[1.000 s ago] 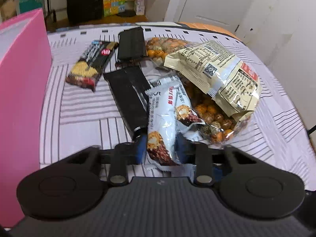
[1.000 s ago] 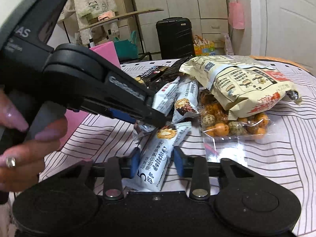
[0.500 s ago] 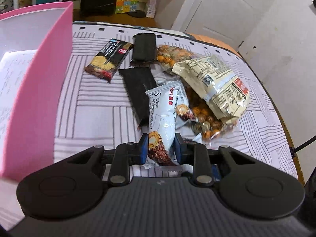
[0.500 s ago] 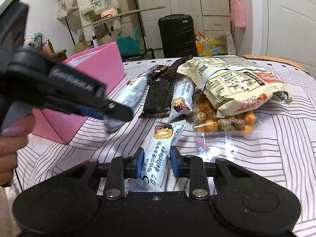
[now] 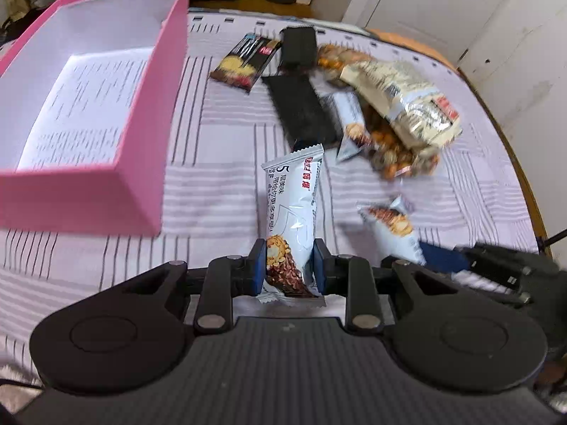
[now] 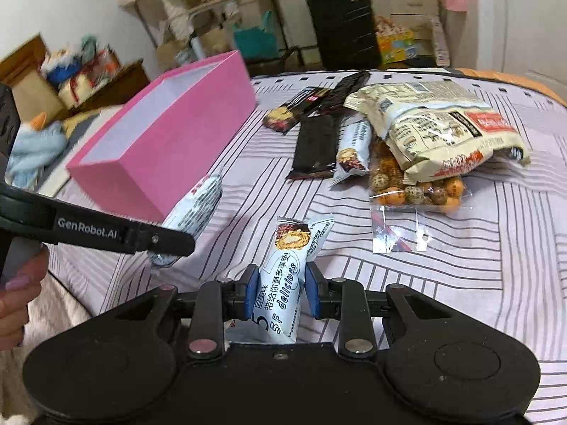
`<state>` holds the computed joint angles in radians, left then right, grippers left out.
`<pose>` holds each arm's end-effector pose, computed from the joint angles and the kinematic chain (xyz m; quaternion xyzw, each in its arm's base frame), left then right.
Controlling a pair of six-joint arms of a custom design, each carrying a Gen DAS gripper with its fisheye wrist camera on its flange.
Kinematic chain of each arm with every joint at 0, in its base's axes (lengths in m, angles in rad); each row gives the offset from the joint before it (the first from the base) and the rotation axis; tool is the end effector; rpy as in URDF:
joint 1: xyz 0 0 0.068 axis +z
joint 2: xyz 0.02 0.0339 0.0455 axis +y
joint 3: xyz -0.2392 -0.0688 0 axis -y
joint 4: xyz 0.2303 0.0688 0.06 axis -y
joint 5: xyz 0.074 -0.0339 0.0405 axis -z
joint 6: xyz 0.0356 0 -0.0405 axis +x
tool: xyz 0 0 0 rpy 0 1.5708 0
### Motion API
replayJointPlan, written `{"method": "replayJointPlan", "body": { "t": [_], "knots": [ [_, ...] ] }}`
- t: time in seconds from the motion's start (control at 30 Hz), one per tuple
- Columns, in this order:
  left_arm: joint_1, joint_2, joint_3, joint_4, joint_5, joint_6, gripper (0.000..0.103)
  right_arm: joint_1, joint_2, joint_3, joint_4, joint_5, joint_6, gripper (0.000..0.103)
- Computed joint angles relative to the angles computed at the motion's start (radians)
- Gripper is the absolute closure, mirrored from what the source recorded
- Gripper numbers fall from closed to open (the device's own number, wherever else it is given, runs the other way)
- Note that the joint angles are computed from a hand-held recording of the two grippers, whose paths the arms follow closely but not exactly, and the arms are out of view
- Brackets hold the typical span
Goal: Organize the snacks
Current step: 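Carry both white bars into the pink box and open both grippers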
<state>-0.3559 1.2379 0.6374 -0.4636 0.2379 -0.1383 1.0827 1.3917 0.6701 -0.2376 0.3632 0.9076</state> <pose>0.2018 -0.0840 0.1640 0.1339 0.9523 -0.1723 0.2132 0.1291 0.2162 0.1540 -0.0278 0.9391 0.1546 0.3057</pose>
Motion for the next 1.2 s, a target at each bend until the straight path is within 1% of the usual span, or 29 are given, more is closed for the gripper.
{"method": "replayJointPlan", "body": {
  "t": [0.07, 0.2, 0.3, 0.37, 0.47, 0.6, 0.63, 0.7, 0.8, 0.87, 1.0, 1.07, 1.13, 1.17, 1.2],
  "knots": [
    [0.023, -0.025, -0.007, -0.05, 0.006, 0.009, 0.077, 0.01, -0.013, 0.028, -0.042, -0.006, -0.027, 0.071],
    [0.078, -0.119, -0.033, -0.138, 0.017, 0.046, 0.077, 0.032, -0.01, 0.111, -0.121, 0.02, -0.142, 0.071],
    [0.149, -0.2, -0.038, -0.219, 0.06, 0.096, 0.077, 0.033, -0.01, 0.154, -0.146, 0.036, -0.212, 0.071],
    [0.201, -0.252, -0.031, -0.278, 0.083, 0.133, 0.077, 0.011, -0.007, 0.177, -0.146, 0.025, -0.261, 0.071],
    [0.299, -0.308, 0.0, -0.378, 0.118, 0.208, 0.077, -0.015, 0.013, 0.243, -0.188, 0.017, -0.299, 0.071],
    [0.456, -0.31, 0.08, -0.501, 0.197, 0.33, 0.077, -0.07, 0.03, 0.349, -0.261, -0.068, -0.337, 0.071],
    [0.486, -0.309, 0.106, -0.526, 0.203, 0.355, 0.077, -0.078, 0.039, 0.389, -0.284, -0.087, -0.354, 0.071],
    [0.545, -0.307, 0.158, -0.565, 0.215, 0.4, 0.077, -0.091, 0.061, 0.465, -0.317, -0.124, -0.392, 0.071],
    [0.633, -0.262, 0.256, -0.613, 0.269, 0.453, 0.077, -0.11, 0.117, 0.602, -0.357, -0.188, -0.445, 0.071],
    [0.655, -0.237, 0.305, -0.606, 0.282, 0.446, 0.077, -0.122, 0.181, 0.715, -0.38, -0.226, -0.481, 0.071],
    [0.662, -0.157, 0.395, -0.546, 0.288, 0.404, 0.077, -0.163, 0.377, 1.017, -0.478, -0.282, -0.569, 0.071],
    [0.664, -0.107, 0.433, -0.507, 0.299, 0.378, 0.077, -0.193, 0.505, 1.194, -0.547, -0.297, -0.612, 0.071],
    [0.655, -0.054, 0.464, -0.445, 0.296, 0.335, 0.077, -0.22, 0.652, 1.394, -0.624, -0.305, -0.664, 0.071],
    [0.648, -0.025, 0.48, -0.417, 0.291, 0.316, 0.077, -0.232, 0.727, 1.485, -0.646, -0.303, -0.7, 0.071],
    [0.641, 0.02, 0.504, -0.389, 0.29, 0.301, 0.077, -0.243, 0.775, 1.533, -0.644, -0.292, -0.729, 0.071]
  ]
}}
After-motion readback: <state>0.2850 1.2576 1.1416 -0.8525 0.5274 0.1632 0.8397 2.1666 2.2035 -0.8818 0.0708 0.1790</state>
